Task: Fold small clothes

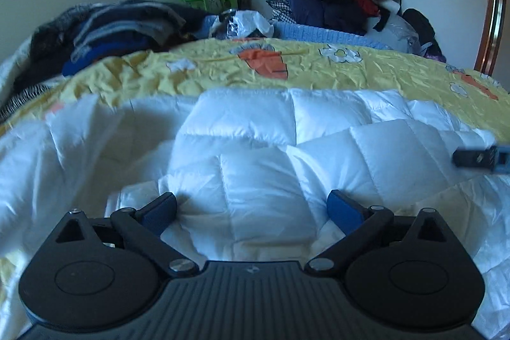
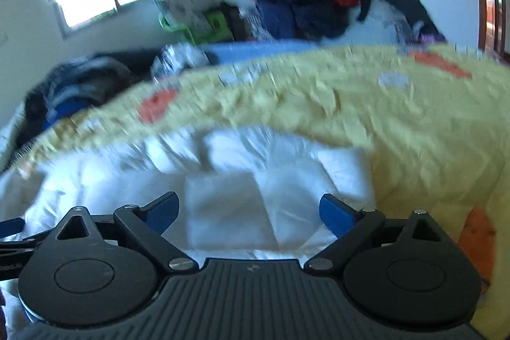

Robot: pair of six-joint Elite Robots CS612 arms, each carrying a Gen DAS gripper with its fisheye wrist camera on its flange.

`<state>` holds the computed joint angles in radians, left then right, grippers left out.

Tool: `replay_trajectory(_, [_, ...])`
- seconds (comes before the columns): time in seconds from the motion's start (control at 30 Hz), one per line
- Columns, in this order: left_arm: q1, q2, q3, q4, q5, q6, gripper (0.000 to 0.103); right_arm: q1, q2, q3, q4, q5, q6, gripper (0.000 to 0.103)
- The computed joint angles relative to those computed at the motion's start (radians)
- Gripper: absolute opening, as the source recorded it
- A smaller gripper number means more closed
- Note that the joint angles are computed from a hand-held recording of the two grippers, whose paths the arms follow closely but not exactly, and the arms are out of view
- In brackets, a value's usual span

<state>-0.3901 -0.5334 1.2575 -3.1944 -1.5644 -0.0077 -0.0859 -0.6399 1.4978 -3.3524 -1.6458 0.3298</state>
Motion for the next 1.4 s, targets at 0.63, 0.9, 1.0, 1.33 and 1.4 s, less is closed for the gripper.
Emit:
replay_trajectory(0.63, [0.056,-0.048,0.099,-0.211,-0.148,-0.131,0.103,0.006,0.033,0.014,-0.118,-0.026,-0.027,0.101])
replay_trajectory(0.9, [0.176,-0.037,0.046,-0.212,-0.007,-0.539,0.103,0.009,0.033,0.007,-0.103,-0.029,-0.038,0.101])
replay_trajectory(1.0, [0.226,0.007,-0.062,-0.030,0.034,-0.794,0.103,0.006,0.034,0.010,-0.115,-0.021,-0.029,0.101])
replay_trajectory(1.33, [0.312,0.205,-0.435,0.248,-0.229,-1.006,0.103,0.005,0.035,0.013,-0.125,-0.017,-0.019,0.101])
replay_trajectory(1.4, [0.315,0.235,-0.481,0.250,-0.253,-1.026,0.103,0.005,0.035,0.013,-0.127,-0.015,-0.016,0.101])
